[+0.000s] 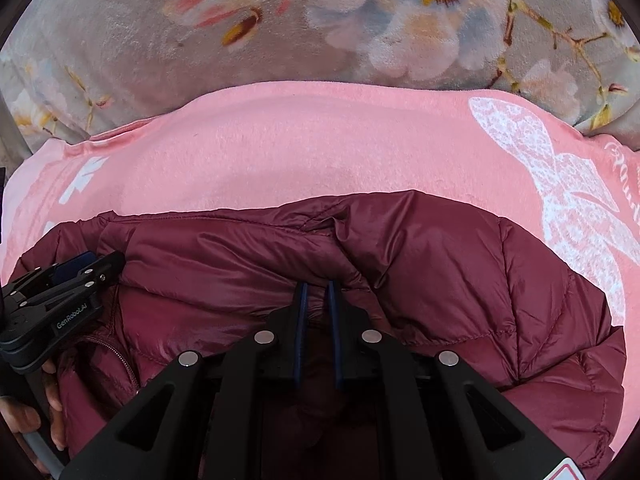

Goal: Fold large clothes
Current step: 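Grasp the folded jacket edge with both tools and hold it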

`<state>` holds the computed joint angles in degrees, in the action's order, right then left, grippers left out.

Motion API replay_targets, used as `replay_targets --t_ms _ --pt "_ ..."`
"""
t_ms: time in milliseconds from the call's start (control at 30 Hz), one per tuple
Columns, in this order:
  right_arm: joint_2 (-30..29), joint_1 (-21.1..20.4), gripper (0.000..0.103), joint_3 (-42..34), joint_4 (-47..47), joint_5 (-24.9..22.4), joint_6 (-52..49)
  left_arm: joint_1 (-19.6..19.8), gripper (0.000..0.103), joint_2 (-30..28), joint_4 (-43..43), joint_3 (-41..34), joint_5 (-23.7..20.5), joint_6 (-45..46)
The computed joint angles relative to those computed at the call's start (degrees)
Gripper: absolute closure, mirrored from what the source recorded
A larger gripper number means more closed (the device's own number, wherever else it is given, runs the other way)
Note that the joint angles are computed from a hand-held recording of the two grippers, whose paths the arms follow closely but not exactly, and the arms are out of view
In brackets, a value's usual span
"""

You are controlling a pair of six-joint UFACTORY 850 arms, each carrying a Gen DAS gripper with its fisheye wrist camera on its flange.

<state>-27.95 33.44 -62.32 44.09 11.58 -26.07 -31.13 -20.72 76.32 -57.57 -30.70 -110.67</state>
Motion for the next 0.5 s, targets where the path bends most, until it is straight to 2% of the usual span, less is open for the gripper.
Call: replay_targets --t_ms 500 --pt "-0.09 0.11 0.095 -0.25 2.41 -0.14 -2.4 -0.1 0.056 -0.63 -0.25 -0.42 -0.89 0.4"
